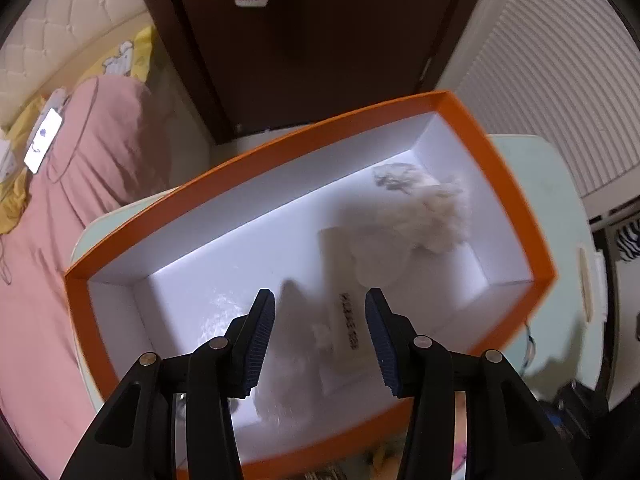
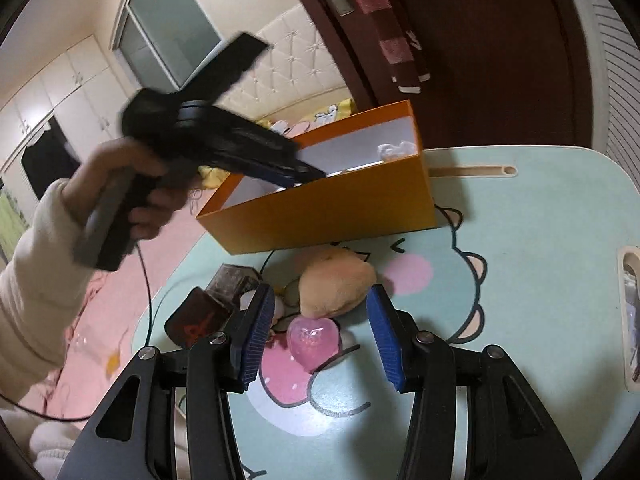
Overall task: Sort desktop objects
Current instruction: 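Reach into the box and grasp the white RED EARTH tube with the left tool, then lift the tube out and lay it on the table with the left tool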
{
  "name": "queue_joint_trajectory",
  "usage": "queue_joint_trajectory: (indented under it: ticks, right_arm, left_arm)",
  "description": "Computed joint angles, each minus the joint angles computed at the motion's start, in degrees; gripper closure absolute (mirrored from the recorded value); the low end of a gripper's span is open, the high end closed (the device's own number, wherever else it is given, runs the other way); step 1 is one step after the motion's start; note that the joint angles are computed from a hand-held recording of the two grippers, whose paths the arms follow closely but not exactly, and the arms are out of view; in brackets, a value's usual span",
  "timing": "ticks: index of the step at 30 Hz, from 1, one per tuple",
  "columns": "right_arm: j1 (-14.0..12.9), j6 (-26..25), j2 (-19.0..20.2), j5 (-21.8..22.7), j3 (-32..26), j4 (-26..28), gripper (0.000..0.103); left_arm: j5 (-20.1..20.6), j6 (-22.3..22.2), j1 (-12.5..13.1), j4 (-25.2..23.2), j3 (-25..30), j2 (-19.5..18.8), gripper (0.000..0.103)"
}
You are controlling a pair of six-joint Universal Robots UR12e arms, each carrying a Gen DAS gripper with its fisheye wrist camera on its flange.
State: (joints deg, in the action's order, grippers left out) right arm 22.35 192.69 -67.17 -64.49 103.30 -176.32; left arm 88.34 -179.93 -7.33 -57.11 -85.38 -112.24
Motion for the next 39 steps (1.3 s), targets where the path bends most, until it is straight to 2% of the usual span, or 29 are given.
queue_joint_trajectory:
  ticks: [2,4,6,9,13,15,19,25,32,39]
  right_arm:
    - [-0.27,0.42,0.21,1.51,-0.17,1.04,0.053]
    - [-0.44,0.69,0.34,2.20,-0.27,1.69,0.053]
    - [-0.59,0.89,0.45,2.73,-0.33,2.17,0.053]
    - [-0.69,1.04,0.52,2.85,-0.29,2.20,0.053]
    - [-0.76,1.25,0.62,2.92,-0.29,2.29,0.053]
    - [-0.78,1.32,0.67,2.95,-0.29,2.36,0.053]
    - [-0.70,0.88,0.68,2.61,-0.27,2.49,0.053]
    - [-0.64,1.02,0.78,2.31,-0.39,3.08,0.053]
    - [-0.02,-0.05,0.70,-0.48,-0.35,3.57,0.053]
    - [1.61,-3.35,0.31,-6.88,-0.63,2.04,0.053]
  left_arm:
    - [-0.54,-0.09,0.04,-0.52,0.33,-0.53,0.061]
    - [-1.77,0.46,0.23,-1.50,0.74,-0.85,0.071]
    - [-1.11,1.47,0.01,-2.53,1.39,-1.14,0.079]
    - [0.44,2.91,-0.32,-2.19,1.35,-1.08,0.084]
    - [-2.07,1.45,0.77,-2.19,0.85,-0.37,0.084]
    - [-2.98,0.94,1.36,0.62,-0.57,1.10,0.084]
    - [-6.43,0.61,2.68,4.63,-3.78,5.52,0.084]
    - [-9.49,1.06,3.76,10.35,-11.01,12.75,0.084]
    - [-6.63,-0.90,4.96,13.28,-19.50,17.11,0.084]
    - [-3.10,-4.87,5.61,20.58,-25.53,17.37,0.084]
